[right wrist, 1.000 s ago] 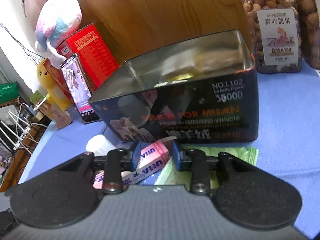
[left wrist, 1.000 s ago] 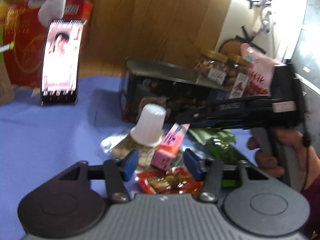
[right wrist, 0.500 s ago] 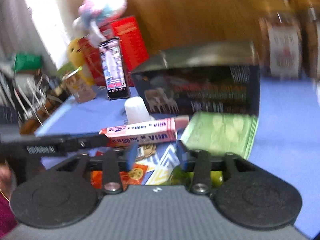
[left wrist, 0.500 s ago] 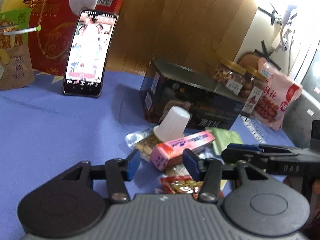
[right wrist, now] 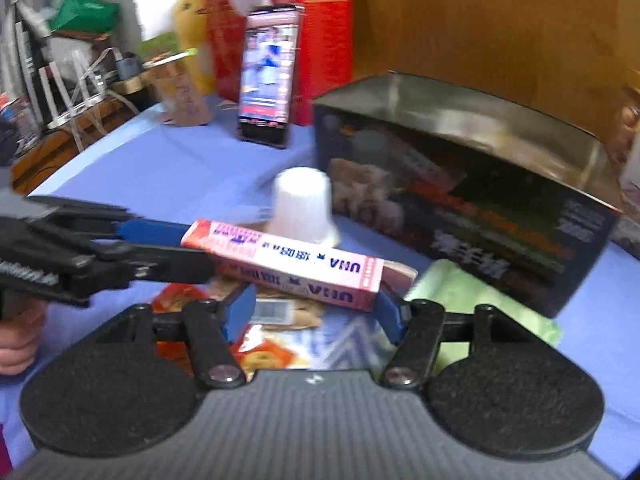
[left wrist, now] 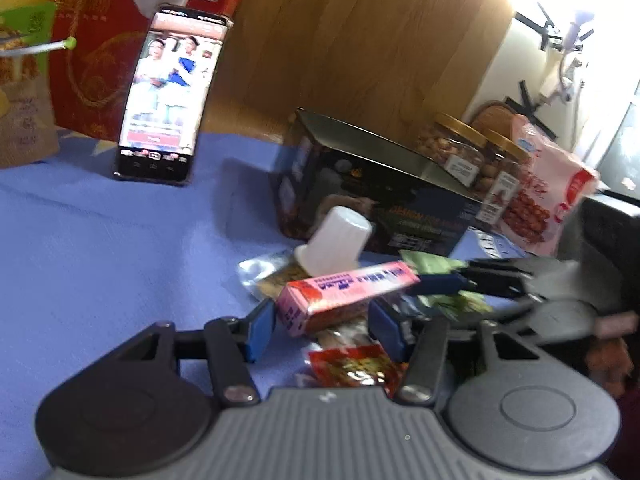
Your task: Organize snacks
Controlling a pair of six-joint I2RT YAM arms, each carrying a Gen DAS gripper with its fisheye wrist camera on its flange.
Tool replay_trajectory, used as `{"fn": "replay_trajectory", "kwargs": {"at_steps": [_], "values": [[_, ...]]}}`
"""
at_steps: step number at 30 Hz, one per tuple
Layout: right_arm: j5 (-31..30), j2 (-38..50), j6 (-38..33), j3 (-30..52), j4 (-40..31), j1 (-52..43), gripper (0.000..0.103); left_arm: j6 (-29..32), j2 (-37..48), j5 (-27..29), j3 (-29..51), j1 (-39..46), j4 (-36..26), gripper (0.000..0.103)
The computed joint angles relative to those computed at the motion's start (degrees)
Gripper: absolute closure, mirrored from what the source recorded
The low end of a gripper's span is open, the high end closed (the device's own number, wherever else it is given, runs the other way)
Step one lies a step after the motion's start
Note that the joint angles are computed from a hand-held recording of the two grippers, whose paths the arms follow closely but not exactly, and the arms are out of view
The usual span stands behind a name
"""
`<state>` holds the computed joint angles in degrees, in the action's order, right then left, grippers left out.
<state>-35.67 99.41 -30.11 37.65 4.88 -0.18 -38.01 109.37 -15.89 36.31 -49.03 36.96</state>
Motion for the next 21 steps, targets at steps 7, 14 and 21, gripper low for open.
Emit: {"fn": "replay_trajectory", "kwargs": {"at_steps": [7,14,21], "values": [[-4.42,-9.22,-1.65,-10.03,2.56,-2.43,0.040,-0.86,-1.62,1.70,-2.71,1.25,1.75,0.050],[-1.22,-11.25,1.29,-14.58,10.23,-1.64,0.040,0.03,-5.19,-1.76,-5.86,0.10,2.45,0.036],[-0.83,-8.50,3.59,-12.86,10.74,-2.40,0.041,-0.45,-6.49,-0.94,-6.60,0.80,1.68,0.039]]}}
